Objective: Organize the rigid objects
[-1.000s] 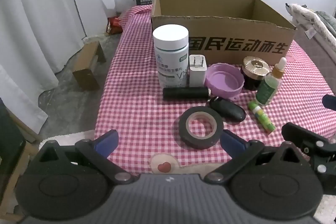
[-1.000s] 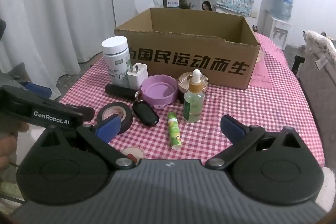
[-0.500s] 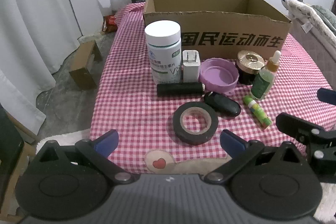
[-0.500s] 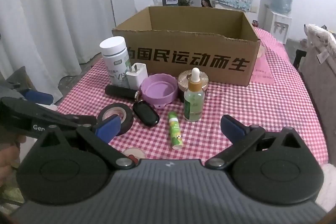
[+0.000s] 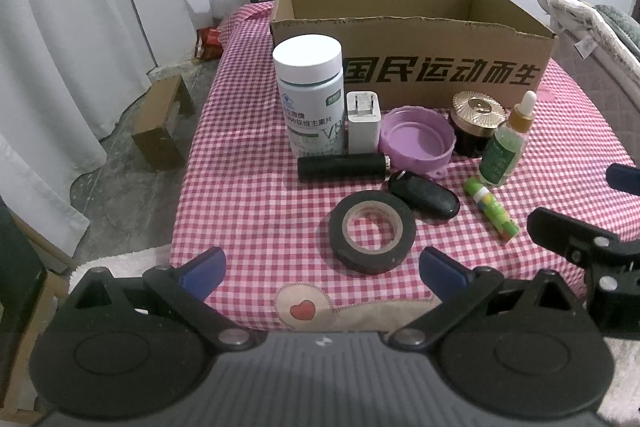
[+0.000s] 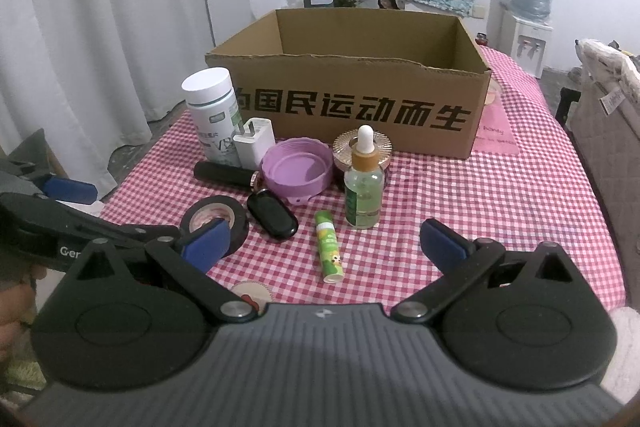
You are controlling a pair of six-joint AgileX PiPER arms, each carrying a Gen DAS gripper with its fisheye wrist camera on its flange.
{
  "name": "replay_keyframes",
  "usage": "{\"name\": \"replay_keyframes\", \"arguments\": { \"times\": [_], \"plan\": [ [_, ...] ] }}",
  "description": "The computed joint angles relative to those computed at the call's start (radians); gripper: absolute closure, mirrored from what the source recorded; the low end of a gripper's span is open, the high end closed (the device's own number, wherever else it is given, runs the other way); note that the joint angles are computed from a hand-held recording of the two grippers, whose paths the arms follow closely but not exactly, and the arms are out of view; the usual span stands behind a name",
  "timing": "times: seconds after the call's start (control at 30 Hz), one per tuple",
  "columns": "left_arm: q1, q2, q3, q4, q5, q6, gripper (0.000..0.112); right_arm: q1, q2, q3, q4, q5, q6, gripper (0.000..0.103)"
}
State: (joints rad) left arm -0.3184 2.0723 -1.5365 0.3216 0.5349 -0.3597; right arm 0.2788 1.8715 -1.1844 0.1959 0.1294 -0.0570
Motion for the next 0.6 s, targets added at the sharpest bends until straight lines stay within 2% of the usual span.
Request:
{"name": "replay_keyframes", "arguments": {
  "times": [0.6],
  "plan": [
    [0.003, 0.001, -0.003, -0.001, 0.002, 0.005, 0.009, -0.002, 0.009, -0.007, -0.002, 0.001, 0.006, 0.001]
  ]
}}
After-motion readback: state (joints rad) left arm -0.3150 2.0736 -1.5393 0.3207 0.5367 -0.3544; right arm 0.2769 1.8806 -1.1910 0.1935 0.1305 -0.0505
